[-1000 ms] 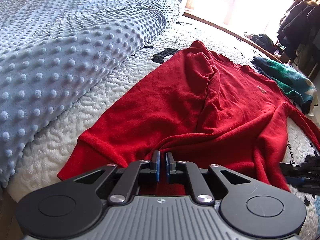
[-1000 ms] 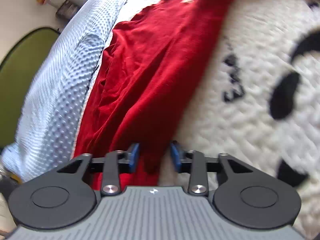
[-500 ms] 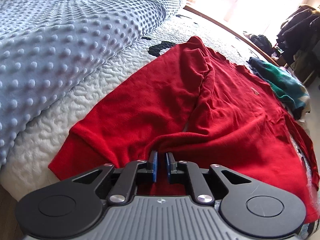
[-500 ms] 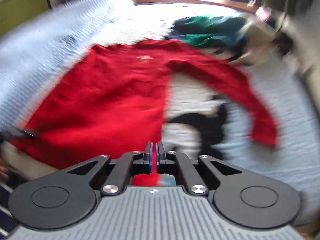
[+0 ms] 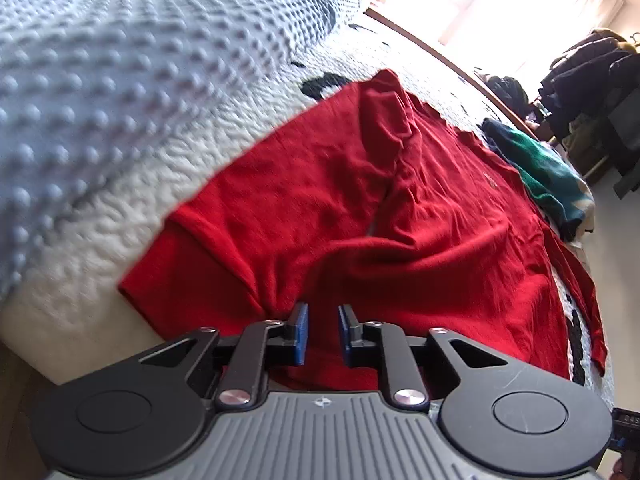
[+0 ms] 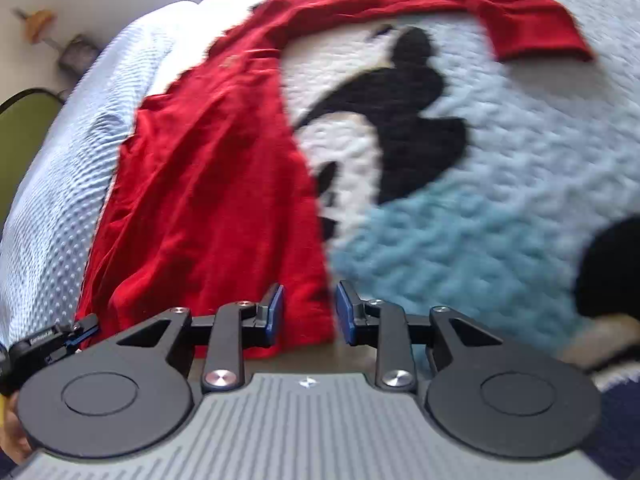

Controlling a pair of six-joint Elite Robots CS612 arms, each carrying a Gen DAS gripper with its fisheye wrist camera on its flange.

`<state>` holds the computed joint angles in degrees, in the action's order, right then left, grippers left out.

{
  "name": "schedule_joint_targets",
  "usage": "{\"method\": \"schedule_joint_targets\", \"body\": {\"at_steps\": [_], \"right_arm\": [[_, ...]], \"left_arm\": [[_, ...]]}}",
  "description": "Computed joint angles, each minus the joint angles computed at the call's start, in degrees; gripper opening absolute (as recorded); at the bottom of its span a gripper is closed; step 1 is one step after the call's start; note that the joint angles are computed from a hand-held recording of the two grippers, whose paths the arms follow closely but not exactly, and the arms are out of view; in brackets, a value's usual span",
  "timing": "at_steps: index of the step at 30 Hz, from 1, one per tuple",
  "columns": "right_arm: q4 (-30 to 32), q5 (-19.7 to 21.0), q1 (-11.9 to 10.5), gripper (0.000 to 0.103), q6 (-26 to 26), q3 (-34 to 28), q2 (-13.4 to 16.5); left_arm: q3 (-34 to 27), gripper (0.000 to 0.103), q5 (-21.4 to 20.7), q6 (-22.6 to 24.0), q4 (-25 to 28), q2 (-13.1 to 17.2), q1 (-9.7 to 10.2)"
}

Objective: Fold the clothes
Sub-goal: 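Pull the hem with both grippers to straighten the shirt body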

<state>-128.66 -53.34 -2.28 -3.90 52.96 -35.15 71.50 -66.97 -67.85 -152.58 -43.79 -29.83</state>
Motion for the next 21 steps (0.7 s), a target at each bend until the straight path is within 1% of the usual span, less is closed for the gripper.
{"method": "schedule_joint_targets", "body": {"at_steps": [2,4,6,8,10,13,15,17,19,21], "right_arm": [[1.5,-0.6,0.6,0.007,-3.3,-0.7,0.1],[1.1,-1.5,0.6,0.007,-5.7,-0.4,-0.6],[1.0,-2.1,0.4,0.007,-7.9,-0.4,-1.2],[0.8,-2.6,-0.3,0.007,-8.6,-0.6,-1.8],[0.4,-2.9,-0.7,0.007,-8.8,-0.8,-2.2],[-0.1,-5.1,-0.9,0.007,-10.3,-1.0,-2.5],[1.2,-5.2,-1.1,0.007,-10.4,-1.4,-2.3],[3.5,-6.1,-0.9,0.007,-10.4,-1.9,-2.0],[4.1,-8.4,-0.4,0.007,-11.4,-2.0,-1.8],[2.1,-9.8,-0.1,0.007,-11.5,-0.9,-2.3]], "left_arm": [[-0.7,0.019,1.0,0.6,0.2,0.6,-0.29],[-1.3,0.015,1.2,2.5,-0.2,1.1,-0.37],[-1.8,0.006,0.1,3.4,-0.1,1.3,-0.25],[-2.2,0.001,-0.7,5.0,0.8,1.3,-0.26],[-2.3,0.001,-1.0,6.5,1.6,1.1,-0.40],[-1.1,0.004,-0.9,7.4,2.5,-0.1,-0.64],[-0.5,0.013,-1.9,7.6,3.1,-0.6,-0.55],[-0.2,0.017,-3.3,7.8,3.8,-0.9,-0.35],[-0.5,0.018,-3.6,8.7,4.5,-0.7,-0.37],[-1.0,0.027,-2.9,9.8,5.5,-0.5,-0.45]]}}
